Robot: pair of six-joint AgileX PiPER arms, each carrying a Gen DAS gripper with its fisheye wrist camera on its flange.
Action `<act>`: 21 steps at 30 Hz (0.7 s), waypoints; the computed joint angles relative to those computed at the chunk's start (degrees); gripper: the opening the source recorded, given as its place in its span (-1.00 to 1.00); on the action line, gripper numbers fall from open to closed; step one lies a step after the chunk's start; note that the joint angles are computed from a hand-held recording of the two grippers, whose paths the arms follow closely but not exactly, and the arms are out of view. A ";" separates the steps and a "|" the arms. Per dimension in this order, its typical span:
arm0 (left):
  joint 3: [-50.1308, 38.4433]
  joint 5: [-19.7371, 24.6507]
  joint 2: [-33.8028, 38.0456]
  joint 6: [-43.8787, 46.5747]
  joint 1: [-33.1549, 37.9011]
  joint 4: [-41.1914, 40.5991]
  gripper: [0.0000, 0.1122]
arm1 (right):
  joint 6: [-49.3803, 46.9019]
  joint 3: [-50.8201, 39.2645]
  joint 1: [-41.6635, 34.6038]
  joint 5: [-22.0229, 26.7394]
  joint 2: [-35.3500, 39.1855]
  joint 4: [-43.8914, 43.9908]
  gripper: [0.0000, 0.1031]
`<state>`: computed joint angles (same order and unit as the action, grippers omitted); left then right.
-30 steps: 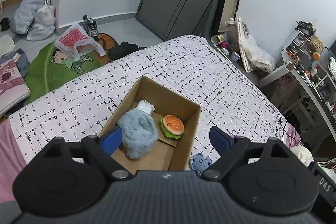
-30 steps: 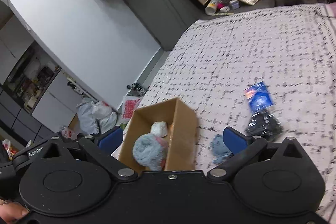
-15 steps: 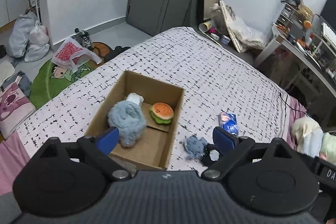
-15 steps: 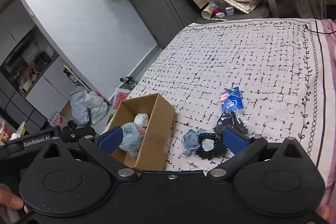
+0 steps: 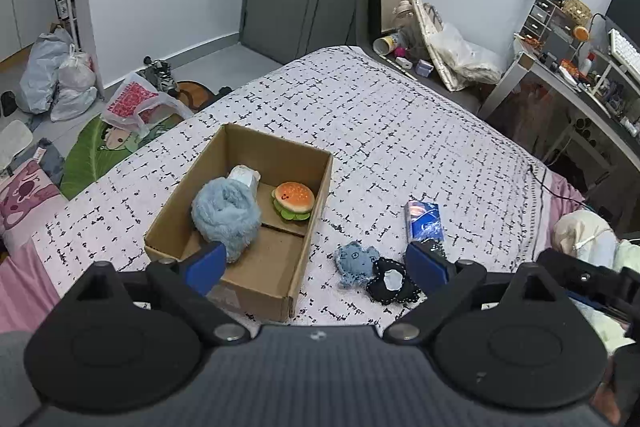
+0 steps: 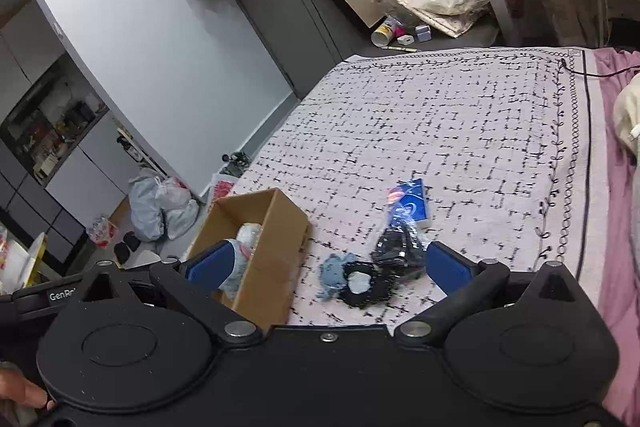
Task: Organize soft objects
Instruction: 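Move both tools toward the blue flat plush and black plush on the bed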
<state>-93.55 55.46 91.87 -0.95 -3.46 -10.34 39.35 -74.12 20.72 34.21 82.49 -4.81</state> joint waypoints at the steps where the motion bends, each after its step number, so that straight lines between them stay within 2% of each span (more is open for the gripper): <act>1: 0.60 -0.55 -0.22 -1.06 -0.63 0.95 0.70 | -1.49 0.19 -0.59 0.05 -0.24 1.39 0.99; 7: 2.34 -1.58 -0.30 -5.35 -3.45 3.63 0.70 | -6.13 1.77 -3.31 -0.58 -1.30 6.40 0.99; 11: 4.00 -3.89 -0.59 -9.06 -5.89 7.10 0.70 | -9.23 2.44 -4.91 -0.82 -1.02 9.96 0.99; 21: 5.49 -8.25 1.73 -11.13 -8.31 5.53 0.65 | -9.82 4.21 -8.89 -1.38 0.92 13.99 0.99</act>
